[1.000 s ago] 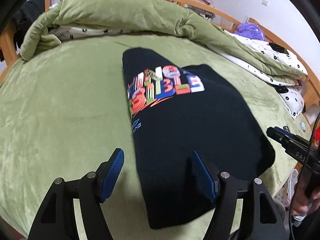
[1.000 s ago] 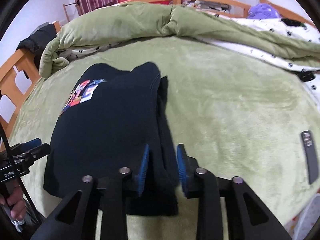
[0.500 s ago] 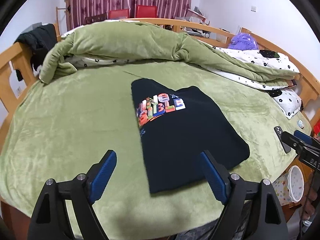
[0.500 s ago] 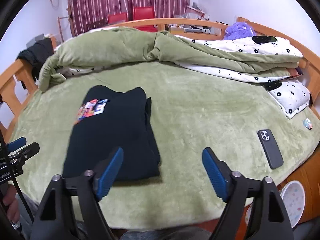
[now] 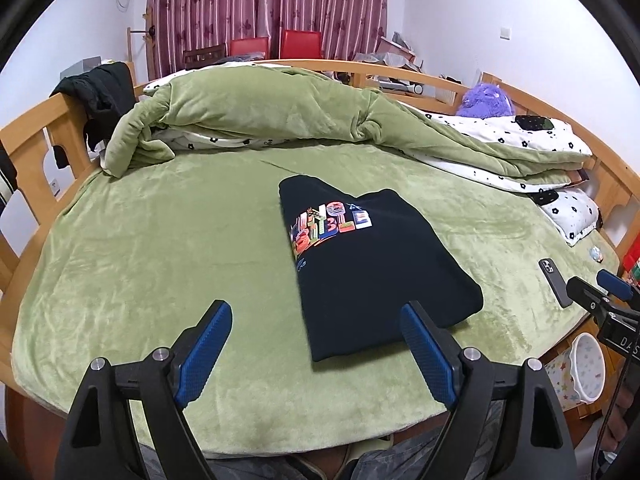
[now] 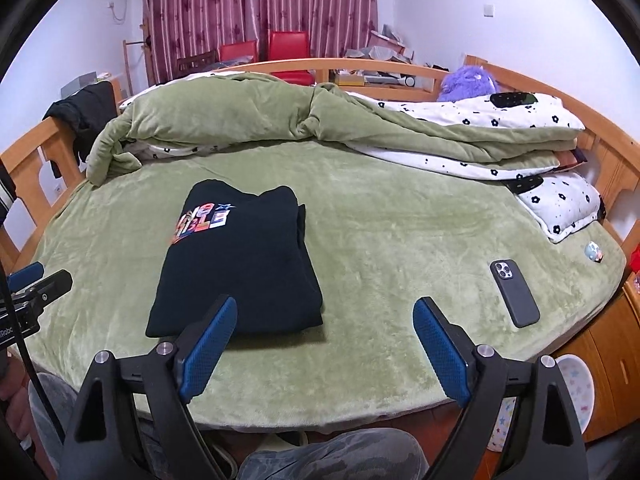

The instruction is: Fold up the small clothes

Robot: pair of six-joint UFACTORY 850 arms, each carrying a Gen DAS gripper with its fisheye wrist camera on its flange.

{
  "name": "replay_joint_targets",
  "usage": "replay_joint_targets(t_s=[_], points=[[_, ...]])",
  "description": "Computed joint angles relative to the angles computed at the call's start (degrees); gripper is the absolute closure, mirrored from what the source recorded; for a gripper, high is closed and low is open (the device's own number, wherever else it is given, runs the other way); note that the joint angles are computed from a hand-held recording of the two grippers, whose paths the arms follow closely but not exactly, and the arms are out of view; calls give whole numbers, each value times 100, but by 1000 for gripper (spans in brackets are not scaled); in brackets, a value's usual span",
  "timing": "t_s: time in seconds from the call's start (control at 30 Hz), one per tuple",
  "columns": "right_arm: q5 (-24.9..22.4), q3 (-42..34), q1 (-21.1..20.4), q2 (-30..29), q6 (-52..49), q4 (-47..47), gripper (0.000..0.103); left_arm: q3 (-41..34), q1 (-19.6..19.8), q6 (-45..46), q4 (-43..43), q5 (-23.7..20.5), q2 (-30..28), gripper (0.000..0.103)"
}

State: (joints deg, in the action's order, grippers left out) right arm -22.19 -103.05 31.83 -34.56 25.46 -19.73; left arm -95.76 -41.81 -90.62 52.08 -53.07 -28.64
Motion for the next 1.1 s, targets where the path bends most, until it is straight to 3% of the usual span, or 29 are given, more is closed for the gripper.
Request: replay_joint_targets(t_s=[1.1], points=[[56,111,70,87,260,-226,14,102,-56,-164,69,-85,70,17]])
